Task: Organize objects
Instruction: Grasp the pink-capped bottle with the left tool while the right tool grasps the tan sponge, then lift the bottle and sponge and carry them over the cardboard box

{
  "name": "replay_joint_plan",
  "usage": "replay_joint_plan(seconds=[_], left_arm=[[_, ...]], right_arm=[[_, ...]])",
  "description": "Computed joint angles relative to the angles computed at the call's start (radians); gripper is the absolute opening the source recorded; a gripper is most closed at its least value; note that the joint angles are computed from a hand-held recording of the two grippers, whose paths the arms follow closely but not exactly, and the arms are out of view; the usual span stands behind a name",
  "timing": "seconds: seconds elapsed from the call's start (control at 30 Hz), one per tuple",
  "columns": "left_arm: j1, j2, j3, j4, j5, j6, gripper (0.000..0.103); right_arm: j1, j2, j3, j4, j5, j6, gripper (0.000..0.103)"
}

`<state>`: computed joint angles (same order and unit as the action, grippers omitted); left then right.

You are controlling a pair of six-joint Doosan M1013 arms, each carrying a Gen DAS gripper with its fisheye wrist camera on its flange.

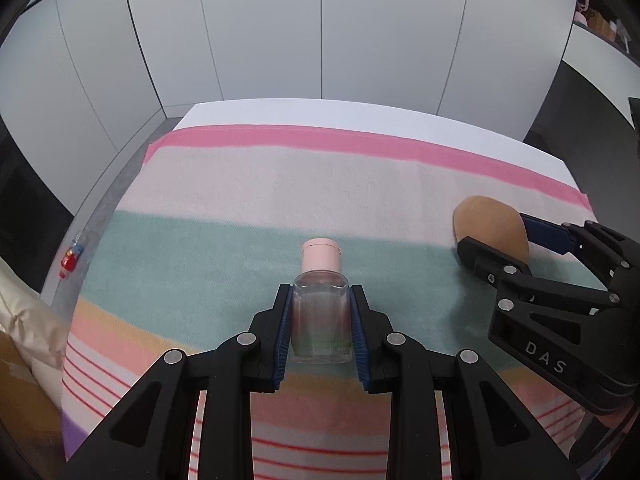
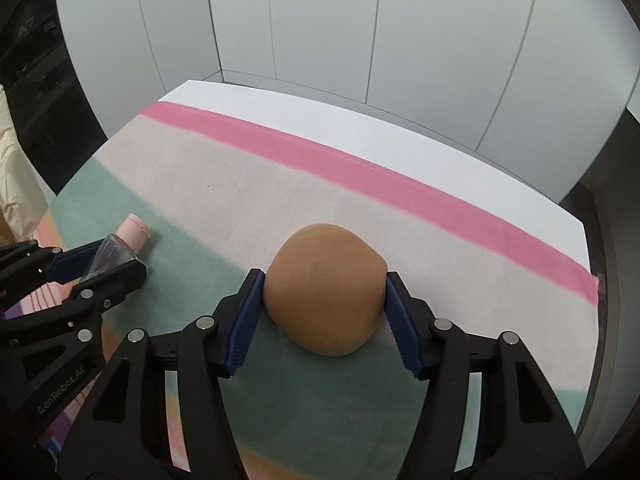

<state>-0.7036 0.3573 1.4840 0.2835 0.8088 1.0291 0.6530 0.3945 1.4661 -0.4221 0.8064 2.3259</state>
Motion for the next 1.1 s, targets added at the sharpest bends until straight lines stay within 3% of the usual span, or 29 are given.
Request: replay_joint_plan(seconds=[0.57, 1.1], left_arm=[[-0.044, -0.14, 0.029, 0.012, 0.048, -0.007, 0.028], [-0.103, -0.315, 0.088, 0.071, 0.119, -0.066, 0.028]], right_arm=[[0.067, -0.145, 0.053, -0.016, 0.099, 0.168, 0.062], [0.207, -0.274, 0.025, -0.093, 0.271, 0.25, 0.062]])
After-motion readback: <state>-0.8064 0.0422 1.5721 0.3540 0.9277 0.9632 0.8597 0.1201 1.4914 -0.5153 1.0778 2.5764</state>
